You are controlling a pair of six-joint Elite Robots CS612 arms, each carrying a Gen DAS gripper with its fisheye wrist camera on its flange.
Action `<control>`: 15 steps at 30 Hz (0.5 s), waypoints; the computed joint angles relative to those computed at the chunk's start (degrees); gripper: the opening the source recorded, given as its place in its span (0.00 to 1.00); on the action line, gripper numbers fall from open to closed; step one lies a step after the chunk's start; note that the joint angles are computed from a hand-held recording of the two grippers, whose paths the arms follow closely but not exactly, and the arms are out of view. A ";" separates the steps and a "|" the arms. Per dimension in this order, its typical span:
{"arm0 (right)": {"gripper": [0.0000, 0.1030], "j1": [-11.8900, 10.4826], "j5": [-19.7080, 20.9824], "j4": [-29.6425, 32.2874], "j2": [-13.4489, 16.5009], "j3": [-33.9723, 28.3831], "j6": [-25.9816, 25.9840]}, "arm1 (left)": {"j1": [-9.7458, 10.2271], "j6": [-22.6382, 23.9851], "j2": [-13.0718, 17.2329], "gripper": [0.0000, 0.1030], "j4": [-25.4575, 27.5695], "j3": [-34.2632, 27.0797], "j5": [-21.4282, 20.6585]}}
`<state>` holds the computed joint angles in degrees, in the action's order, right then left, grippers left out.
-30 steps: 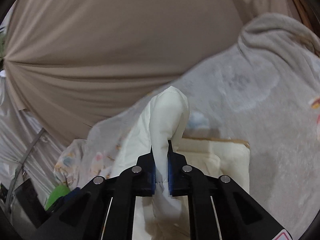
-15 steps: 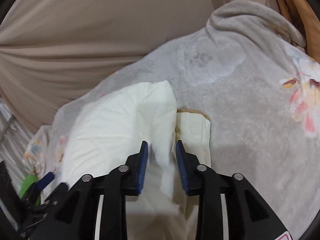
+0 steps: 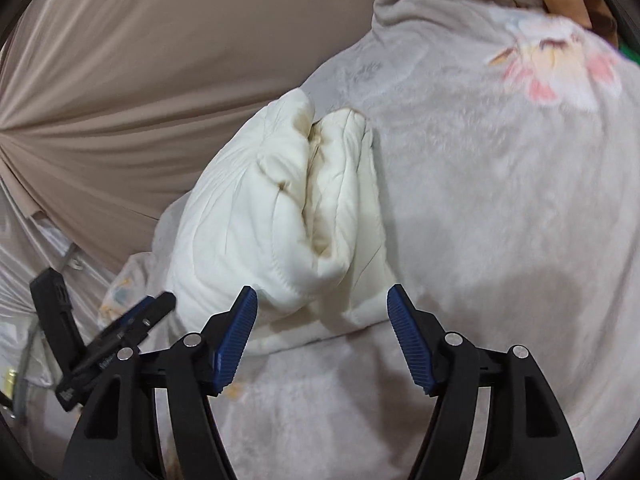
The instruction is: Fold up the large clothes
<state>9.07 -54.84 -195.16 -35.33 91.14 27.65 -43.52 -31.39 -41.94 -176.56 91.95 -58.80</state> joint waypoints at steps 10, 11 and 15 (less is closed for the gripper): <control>0.21 1.68 0.03 1.24 0.43 -3.98 -4.40 | -0.11 -5.00 0.20 0.84 6.71 2.36 5.03; 0.18 1.81 0.52 -2.14 -0.10 -3.39 -5.00 | -0.08 -5.23 -0.02 0.84 6.37 2.47 6.02; 0.12 1.38 5.12 -12.72 -0.76 -1.75 -3.69 | 0.49 -5.33 -0.51 0.84 5.18 2.82 6.41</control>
<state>10.45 -49.72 -207.88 -36.10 89.40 23.96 -43.02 -36.72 -42.45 -171.38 94.77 -52.40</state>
